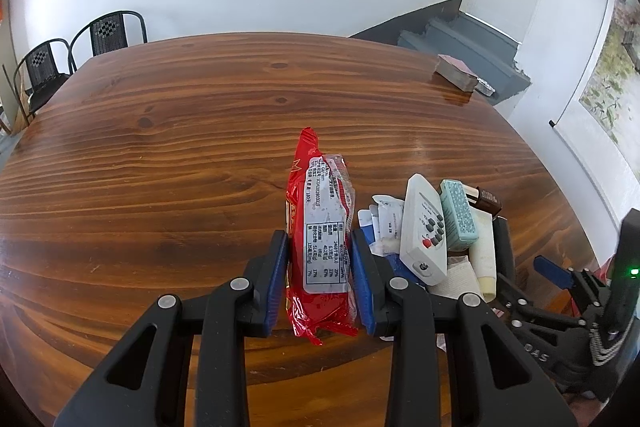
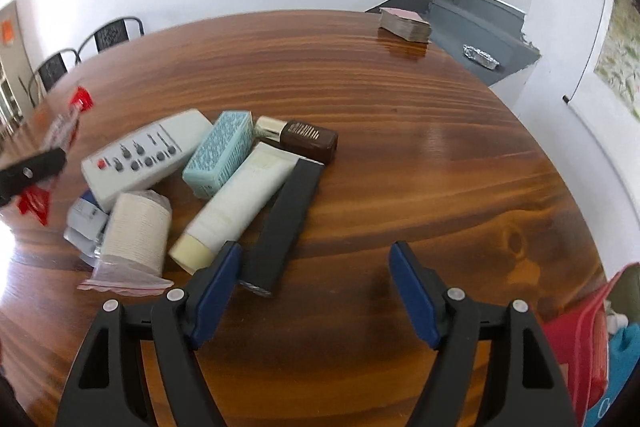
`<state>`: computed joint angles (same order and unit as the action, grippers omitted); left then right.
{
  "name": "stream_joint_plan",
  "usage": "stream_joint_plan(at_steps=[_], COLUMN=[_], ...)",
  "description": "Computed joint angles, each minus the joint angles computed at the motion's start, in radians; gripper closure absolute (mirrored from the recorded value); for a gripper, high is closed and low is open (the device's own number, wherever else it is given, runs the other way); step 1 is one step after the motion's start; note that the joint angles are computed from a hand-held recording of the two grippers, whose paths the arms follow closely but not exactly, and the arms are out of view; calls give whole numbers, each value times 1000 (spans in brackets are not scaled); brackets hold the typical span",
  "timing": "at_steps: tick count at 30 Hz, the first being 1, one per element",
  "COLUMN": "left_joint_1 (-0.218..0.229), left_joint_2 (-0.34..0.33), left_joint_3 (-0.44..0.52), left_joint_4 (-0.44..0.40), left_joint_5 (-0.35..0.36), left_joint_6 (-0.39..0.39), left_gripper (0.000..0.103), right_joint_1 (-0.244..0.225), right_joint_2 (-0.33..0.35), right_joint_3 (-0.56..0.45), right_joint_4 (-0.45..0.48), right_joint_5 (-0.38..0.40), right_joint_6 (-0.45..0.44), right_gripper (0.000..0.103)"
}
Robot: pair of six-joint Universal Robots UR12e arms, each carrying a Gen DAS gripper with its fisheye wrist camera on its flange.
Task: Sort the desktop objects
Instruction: 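Grasp the red snack packet with left gripper while right grasps the small brown bottle, then carry the snack packet and brown bottle into the red box and release both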
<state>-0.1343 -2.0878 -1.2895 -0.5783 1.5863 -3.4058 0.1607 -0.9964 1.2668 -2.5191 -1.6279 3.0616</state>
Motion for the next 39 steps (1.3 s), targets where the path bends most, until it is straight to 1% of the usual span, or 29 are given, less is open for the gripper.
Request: stream_joint_plan(at_steps=[2, 4, 5, 6, 7, 10, 13, 21, 25, 28, 30, 32, 39], left_joint_1=[-1, -1, -1, -1, -2, -5, -7, -17, -24, -27, -33, -40, -63], left_joint_2=[0, 0, 0, 0, 0, 1, 4, 17, 23, 28, 30, 31, 38], left_joint_3=[1, 0, 0, 1, 1, 0, -3, -13, -17, -21, -23, -24, -30], left_joint_4=[1, 1, 0, 0, 0, 4, 13, 44, 56, 61, 65, 67, 68], left_joint_5=[1, 0, -1, -1, -2, -4, -11, -29, -46, -74, -80, -87, -118], left_joint_6=[-2, -1, 1, 2, 5, 12, 19, 37, 55, 69, 82, 99, 147], left_gripper=[69, 69, 69, 69, 69, 69, 69, 69, 69, 69, 69, 69, 69], right_joint_1=[-2, -6, -10, -12, -17, -23, -35, -56, -70, -79, -84, -94, -120], right_joint_2=[0, -3, -5, -6, -2, -5, -19, -73, -100, -113, -130, -134, -200], right_joint_3=[-1, 5, 6, 6, 2, 9, 27, 107, 150, 172, 197, 201, 282], right_joint_4=[-2, -6, -3, -2, -2, -8, -23, -153, -196, -230, -258, -272, -356], right_joint_5=[2, 15, 32, 43, 58, 89, 141, 201, 238, 246, 248, 257, 260], right_joint_6=[8, 19, 24, 25, 21, 25, 66, 157, 197, 219, 235, 244, 279], right_gripper=[35, 61, 67, 76, 81, 82, 82, 82, 82, 82, 82, 82, 82])
